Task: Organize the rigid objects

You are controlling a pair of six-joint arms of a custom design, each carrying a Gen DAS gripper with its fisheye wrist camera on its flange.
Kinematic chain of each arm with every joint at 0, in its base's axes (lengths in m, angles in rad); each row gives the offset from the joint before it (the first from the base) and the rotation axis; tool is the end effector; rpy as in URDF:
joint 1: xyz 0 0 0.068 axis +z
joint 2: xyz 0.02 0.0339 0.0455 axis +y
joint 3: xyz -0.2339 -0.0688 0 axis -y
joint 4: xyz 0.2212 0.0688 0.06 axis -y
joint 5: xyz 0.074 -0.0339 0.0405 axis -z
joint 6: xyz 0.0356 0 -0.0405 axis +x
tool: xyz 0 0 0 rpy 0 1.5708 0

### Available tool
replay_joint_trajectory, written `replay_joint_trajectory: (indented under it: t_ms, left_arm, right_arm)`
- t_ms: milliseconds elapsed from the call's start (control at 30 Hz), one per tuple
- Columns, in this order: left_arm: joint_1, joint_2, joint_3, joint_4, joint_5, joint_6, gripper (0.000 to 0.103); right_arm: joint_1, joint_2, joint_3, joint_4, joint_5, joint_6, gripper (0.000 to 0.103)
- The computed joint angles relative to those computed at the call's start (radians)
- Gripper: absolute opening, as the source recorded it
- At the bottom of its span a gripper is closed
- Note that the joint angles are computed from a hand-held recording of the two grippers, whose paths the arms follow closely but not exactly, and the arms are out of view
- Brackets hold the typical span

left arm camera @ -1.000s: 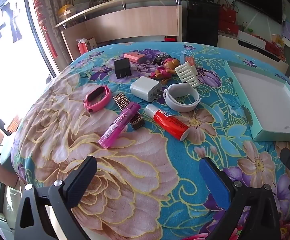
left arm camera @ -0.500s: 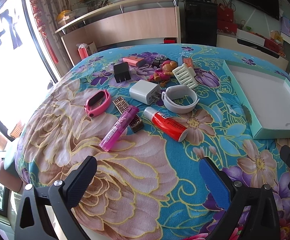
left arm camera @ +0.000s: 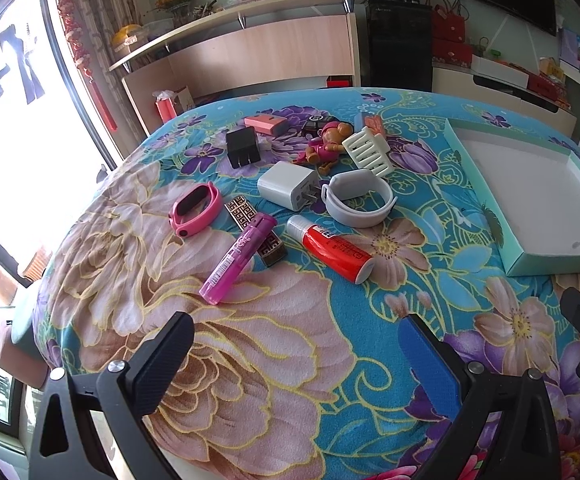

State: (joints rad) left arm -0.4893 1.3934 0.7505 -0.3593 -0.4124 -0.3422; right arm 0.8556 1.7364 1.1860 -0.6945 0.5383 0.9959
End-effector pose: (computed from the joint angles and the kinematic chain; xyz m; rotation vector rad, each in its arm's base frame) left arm 0.2266 -0.1045 0.1693 0.0308 2.4611 0.1802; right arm 0.2183 0.2235 0.1806 0.2907 2.5062 -0.0869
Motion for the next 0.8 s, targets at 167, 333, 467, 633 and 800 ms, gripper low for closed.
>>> replay_joint_trajectory:
  t_ms: [167,333,467,633,800]
  left_arm:
    - [-0.001,0.0,-0.001,0.002,-0.001,-0.001,0.103]
    - [-0.003,0.001,-0.003,0.002,-0.002,-0.001,0.103]
    - [-0.001,-0.003,-0.007,0.003,-0.002,0.002,0.103]
    - [-0.002,-0.003,-0.007,0.003,-0.004,0.005,0.103]
    - [-0.005,-0.003,-0.008,0.003,-0.008,0.008,0.103]
  right_arm:
    - [0.001,-0.002,-0.006,0.008,-0.001,-0.002,0.103]
    - [0.0,-0.004,-0.01,0.009,-0.001,-0.004,0.103]
    - [0.0,0.0,-0.004,0.006,-0.001,-0.003,0.103]
    - [0.0,0.0,-0.002,0.005,-0.001,-0.004,0.103]
    - [-0.001,-0.002,-0.005,0.005,-0.001,-0.004,0.103]
